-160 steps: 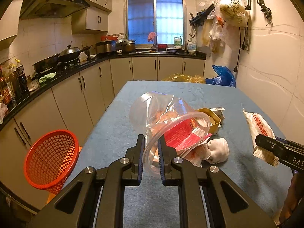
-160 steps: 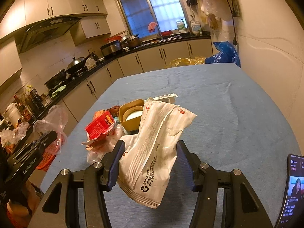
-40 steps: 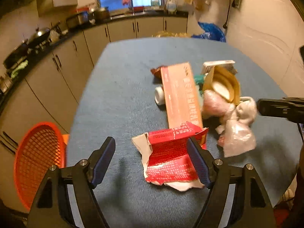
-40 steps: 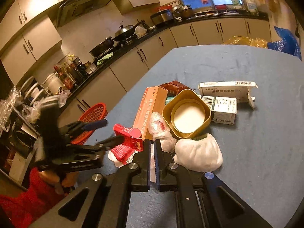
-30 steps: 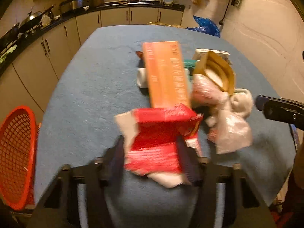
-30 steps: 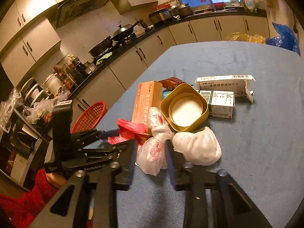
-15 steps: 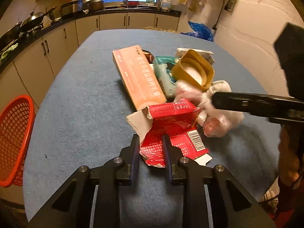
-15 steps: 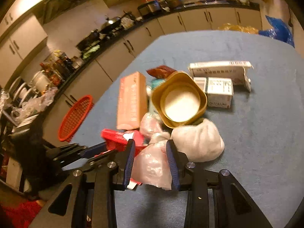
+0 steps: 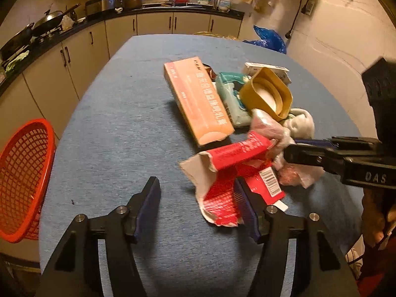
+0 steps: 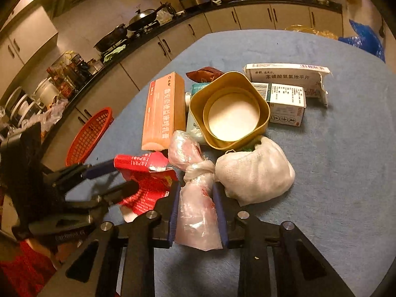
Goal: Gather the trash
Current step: 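Grasp the pink plastic bag with the right gripper while the left gripper reaches the red box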
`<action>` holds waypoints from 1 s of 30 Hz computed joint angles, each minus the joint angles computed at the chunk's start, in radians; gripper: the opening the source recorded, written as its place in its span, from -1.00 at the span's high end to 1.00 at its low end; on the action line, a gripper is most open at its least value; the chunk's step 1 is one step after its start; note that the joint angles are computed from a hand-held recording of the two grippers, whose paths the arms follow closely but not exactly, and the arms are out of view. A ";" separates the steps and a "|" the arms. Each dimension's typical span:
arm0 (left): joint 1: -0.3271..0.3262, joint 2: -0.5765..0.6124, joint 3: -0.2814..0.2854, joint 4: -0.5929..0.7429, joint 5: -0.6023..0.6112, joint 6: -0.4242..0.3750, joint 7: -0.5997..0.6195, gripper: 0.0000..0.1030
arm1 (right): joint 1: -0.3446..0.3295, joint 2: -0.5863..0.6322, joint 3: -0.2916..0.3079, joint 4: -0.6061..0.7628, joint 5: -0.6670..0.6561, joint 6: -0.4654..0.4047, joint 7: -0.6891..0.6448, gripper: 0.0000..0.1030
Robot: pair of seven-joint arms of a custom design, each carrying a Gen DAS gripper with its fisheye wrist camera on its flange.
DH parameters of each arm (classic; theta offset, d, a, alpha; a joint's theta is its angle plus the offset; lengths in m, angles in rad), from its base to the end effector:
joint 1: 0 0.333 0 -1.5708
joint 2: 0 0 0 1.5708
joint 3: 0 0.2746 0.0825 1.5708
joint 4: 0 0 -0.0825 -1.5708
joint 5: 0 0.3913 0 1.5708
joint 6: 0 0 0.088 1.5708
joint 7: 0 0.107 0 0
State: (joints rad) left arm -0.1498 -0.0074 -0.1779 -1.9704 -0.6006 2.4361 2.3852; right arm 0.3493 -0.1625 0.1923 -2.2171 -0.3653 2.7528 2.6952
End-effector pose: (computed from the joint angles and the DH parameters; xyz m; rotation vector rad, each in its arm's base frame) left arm 0.5684 -0.1948 0.4800 -1.1064 2.6215 -0.9634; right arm 0.4683 0.3024 0.4784 -1.4572 1.9446 -0.3143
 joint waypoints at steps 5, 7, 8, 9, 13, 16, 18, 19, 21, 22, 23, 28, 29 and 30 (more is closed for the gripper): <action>-0.002 0.041 -0.012 0.044 0.012 -0.022 -0.001 -0.28 | -0.008 -0.025 0.007 -0.032 -0.020 0.030 0.024 0.46; 0.000 0.054 -0.017 0.064 -0.014 -0.050 0.018 -0.19 | -0.009 -0.032 0.005 -0.046 -0.007 0.043 0.018 0.46; 0.002 0.064 -0.019 0.080 -0.031 -0.078 0.019 -0.01 | -0.009 -0.032 0.005 -0.049 -0.003 0.046 0.014 0.46; 0.002 0.066 -0.022 0.082 -0.037 -0.084 0.021 0.01 | -0.012 -0.032 0.007 -0.051 -0.006 0.049 0.016 0.46; -0.006 0.042 -0.031 0.047 -0.041 -0.052 0.039 0.24 | -0.016 -0.021 0.013 -0.038 -0.012 0.042 0.015 0.46; -0.010 0.030 -0.026 0.029 -0.045 -0.031 0.041 0.51 | -0.015 -0.019 0.015 -0.032 -0.020 0.036 0.020 0.46; -0.008 0.035 -0.021 0.030 -0.030 -0.016 0.010 0.78 | -0.016 -0.023 0.013 -0.037 -0.021 0.041 0.026 0.46; -0.008 0.037 -0.020 0.030 -0.030 -0.010 0.010 0.84 | -0.016 -0.026 0.012 -0.040 -0.021 0.047 0.026 0.46; -0.007 0.027 -0.020 0.011 -0.032 0.023 0.008 0.87 | -0.018 -0.032 0.013 -0.045 -0.022 0.054 0.030 0.46; -0.007 0.021 -0.019 0.003 -0.034 0.029 0.011 0.88 | -0.019 -0.034 0.015 -0.044 -0.024 0.051 0.030 0.46; -0.008 0.007 -0.019 -0.011 -0.048 0.044 0.022 0.89 | -0.020 -0.038 0.017 -0.047 -0.027 0.050 0.031 0.46; -0.011 -0.047 0.002 -0.056 -0.103 0.065 0.090 0.92 | -0.022 -0.046 0.019 -0.057 -0.023 0.056 0.032 0.46; -0.011 -0.054 0.008 -0.062 -0.107 0.072 0.094 0.93 | -0.024 -0.047 0.019 -0.058 -0.025 0.060 0.032 0.46; -0.012 -0.059 0.013 -0.064 -0.113 0.076 0.095 0.93 | -0.024 -0.048 0.020 -0.059 -0.024 0.066 0.031 0.46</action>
State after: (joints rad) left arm -0.1614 -0.0664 -0.1651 -2.0342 -0.7138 2.5118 2.4802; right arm 0.3250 -0.2106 0.2123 -2.2763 -0.3898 2.8189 2.7258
